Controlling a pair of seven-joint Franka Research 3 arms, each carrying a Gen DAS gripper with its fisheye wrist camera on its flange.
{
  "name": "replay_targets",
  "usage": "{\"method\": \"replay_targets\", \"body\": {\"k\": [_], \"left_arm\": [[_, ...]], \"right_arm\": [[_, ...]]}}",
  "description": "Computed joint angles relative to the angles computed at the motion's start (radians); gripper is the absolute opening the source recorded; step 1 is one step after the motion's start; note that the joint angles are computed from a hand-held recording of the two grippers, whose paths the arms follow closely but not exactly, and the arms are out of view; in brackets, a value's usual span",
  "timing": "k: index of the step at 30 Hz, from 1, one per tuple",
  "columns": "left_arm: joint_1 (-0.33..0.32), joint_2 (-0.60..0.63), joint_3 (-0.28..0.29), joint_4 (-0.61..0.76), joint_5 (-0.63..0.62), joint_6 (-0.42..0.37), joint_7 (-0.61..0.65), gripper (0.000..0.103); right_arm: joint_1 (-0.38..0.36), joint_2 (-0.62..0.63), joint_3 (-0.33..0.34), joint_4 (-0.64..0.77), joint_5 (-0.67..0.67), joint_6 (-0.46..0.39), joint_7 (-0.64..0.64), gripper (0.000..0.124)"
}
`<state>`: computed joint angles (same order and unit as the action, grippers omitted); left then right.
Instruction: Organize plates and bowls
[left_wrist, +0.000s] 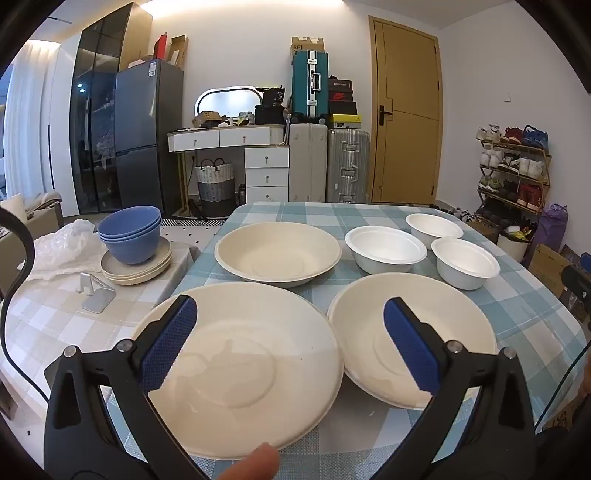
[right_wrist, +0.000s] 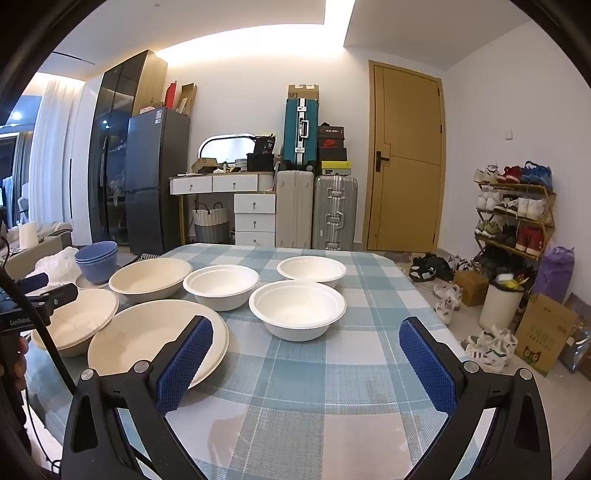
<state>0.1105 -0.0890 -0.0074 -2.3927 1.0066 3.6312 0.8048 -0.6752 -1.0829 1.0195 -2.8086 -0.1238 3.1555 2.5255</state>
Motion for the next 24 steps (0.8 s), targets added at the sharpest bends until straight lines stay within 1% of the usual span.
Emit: {"method": "replay_targets", "body": {"k": [1, 2, 3, 5, 6, 8, 11, 12, 13, 16, 17, 18, 24], "left_arm": [[0.005, 0.001, -0.012, -0.021, -0.075, 0.026, 0.061, 0.101], [0.004, 0.000, -0.011, -0.024, -0.081, 0.025, 0.066, 0.101], [-0.001, 0.002, -0.001, -0.009, -0.035, 0.016, 0.018, 0.101], [0.001, 0.002, 0.000, -0.007, -0.028, 0.014, 0.016, 0.101], [0.002, 0.000, -0.001, -0.008, -0.032, 0.014, 0.021, 0.101], [0.004, -0.004, -0.002, -0.014, -0.042, 0.015, 0.032, 0.101], [0.006, -0.012, 0.007, -0.013, -0.014, 0.018, 0.009, 0.101], [0.006, 0.002, 0.015, 0.003, 0.011, 0.024, -0.019, 0.101], [0.002, 0.013, 0.001, 0.007, -0.011, 0.011, -0.003, 0.101], [0.004, 0.012, -0.014, -0.016, -0.078, 0.016, 0.047, 0.101], [0.003, 0.014, -0.010, -0.012, -0.068, 0.016, 0.037, 0.101], [0.003, 0.009, 0.001, -0.001, -0.022, 0.007, -0.006, 0.101], [0.008, 0.009, -0.001, -0.001, -0.016, 0.011, -0.007, 0.101]], "right_arm": [[-0.004, -0.013, 0.006, -0.003, -0.005, 0.008, -0.003, 0.103], [0.003, -0.010, 0.002, -0.007, -0.001, 0.012, -0.001, 0.103], [0.013, -0.011, -0.001, -0.006, 0.004, 0.007, 0.001, 0.103], [0.013, -0.012, 0.003, -0.012, 0.006, 0.010, 0.005, 0.103], [0.023, 0.003, -0.009, -0.009, 0.007, -0.003, 0.001, 0.103], [0.018, 0.021, -0.015, 0.001, 0.004, -0.008, -0.002, 0.103], [0.024, 0.021, -0.021, 0.001, 0.001, -0.008, -0.005, 0.103], [0.023, 0.023, -0.021, 0.005, 0.000, -0.012, -0.004, 0.103], [0.020, 0.029, -0.022, 0.006, -0.001, -0.011, -0.005, 0.103], [0.020, 0.031, -0.022, 0.008, -0.001, -0.013, 0.000, 0.103], [0.020, 0.031, -0.021, 0.008, -0.002, -0.016, 0.002, 0.103], [0.022, 0.030, -0.022, 0.008, -0.002, -0.018, 0.004, 0.103], [0.024, 0.040, -0.031, 0.004, -0.005, -0.006, 0.002, 0.103]]}}
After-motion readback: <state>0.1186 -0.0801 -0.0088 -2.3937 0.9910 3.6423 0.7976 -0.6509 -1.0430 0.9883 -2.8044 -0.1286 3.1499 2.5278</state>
